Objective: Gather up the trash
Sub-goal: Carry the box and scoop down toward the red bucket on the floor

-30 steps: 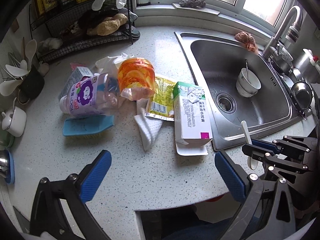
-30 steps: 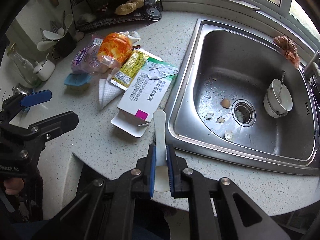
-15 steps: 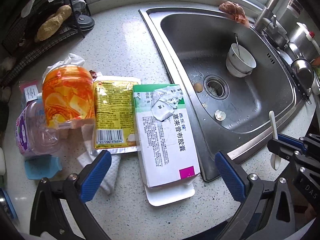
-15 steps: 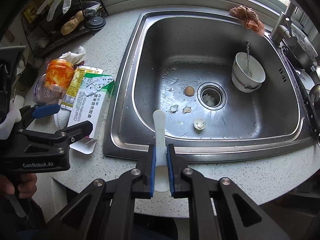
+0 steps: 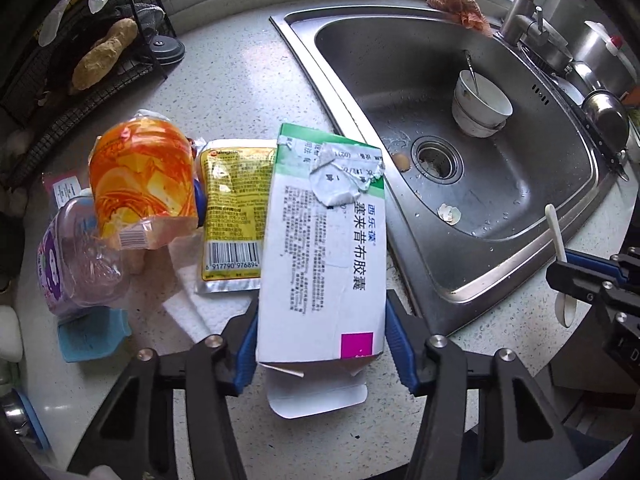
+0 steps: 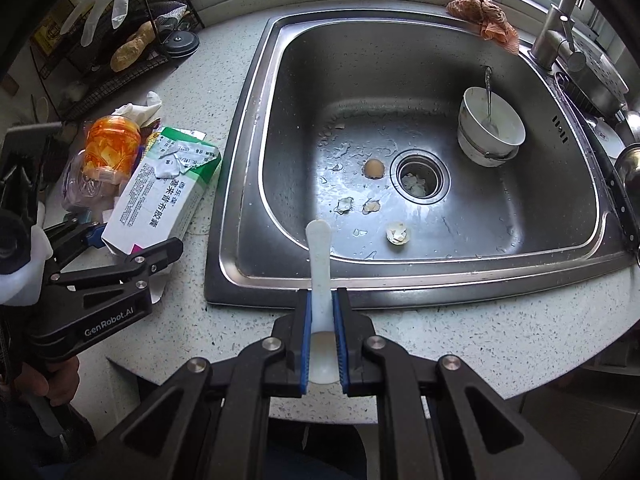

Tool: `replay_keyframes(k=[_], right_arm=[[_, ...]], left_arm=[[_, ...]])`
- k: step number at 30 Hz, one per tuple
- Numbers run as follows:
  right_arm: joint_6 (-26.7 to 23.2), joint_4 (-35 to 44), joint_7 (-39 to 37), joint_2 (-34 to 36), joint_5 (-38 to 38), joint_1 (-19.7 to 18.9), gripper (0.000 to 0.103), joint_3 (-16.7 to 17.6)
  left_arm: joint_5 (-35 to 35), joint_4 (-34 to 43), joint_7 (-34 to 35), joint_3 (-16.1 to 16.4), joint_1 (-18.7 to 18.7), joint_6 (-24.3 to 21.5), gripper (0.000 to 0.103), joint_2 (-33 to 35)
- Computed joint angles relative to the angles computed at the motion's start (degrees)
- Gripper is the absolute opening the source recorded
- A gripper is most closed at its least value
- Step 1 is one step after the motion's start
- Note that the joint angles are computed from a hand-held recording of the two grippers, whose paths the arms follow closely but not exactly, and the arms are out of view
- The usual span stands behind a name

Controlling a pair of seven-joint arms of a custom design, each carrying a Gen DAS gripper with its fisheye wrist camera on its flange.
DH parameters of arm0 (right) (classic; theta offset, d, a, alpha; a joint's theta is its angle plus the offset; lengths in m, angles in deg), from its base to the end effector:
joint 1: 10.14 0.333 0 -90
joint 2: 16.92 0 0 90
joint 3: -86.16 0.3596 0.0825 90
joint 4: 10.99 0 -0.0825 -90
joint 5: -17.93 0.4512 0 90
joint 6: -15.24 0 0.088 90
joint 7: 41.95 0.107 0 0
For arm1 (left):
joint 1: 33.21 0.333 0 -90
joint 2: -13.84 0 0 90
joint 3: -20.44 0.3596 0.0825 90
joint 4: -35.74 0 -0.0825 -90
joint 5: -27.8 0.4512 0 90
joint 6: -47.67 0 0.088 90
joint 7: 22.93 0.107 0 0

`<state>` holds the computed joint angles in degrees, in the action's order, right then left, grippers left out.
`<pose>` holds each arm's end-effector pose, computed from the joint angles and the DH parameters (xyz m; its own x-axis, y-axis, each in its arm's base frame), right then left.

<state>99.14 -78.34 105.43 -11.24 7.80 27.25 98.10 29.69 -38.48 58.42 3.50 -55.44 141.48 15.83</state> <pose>0.4340 0.4580 0.8073 -0.1683 -0.9823 -0.0818 -0.9563 0.1829 -0.2280 0.4928 -0.3909 0.8028 -0.5069 -0.8617 0.0240 -0.8249 0.4768 -0.3036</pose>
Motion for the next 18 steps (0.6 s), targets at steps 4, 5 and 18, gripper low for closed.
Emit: replay_keyframes(k=[4, 5, 18], right_arm=[[-0.09, 0.3, 0.77, -0.02, 0.36, 0.16, 0.01, 0.02], [0.21, -0.05, 1.03, -0.28, 0.5, 0.15, 0.01, 0.03], [5.3, -10.86, 3.59, -10.72, -0.24, -0.74, 0.01, 3.06]], left_arm=[[-0.76, 0.35, 2.02, -0.18, -0.07, -0.69, 0.05, -0.67], [-0.86, -0.19, 2.39, -0.21, -0.11, -0.22, 0.05, -1.17], [-1.06, -3.76, -1.39, -2.35, -1.74, 2.27, 0.05, -7.65]])
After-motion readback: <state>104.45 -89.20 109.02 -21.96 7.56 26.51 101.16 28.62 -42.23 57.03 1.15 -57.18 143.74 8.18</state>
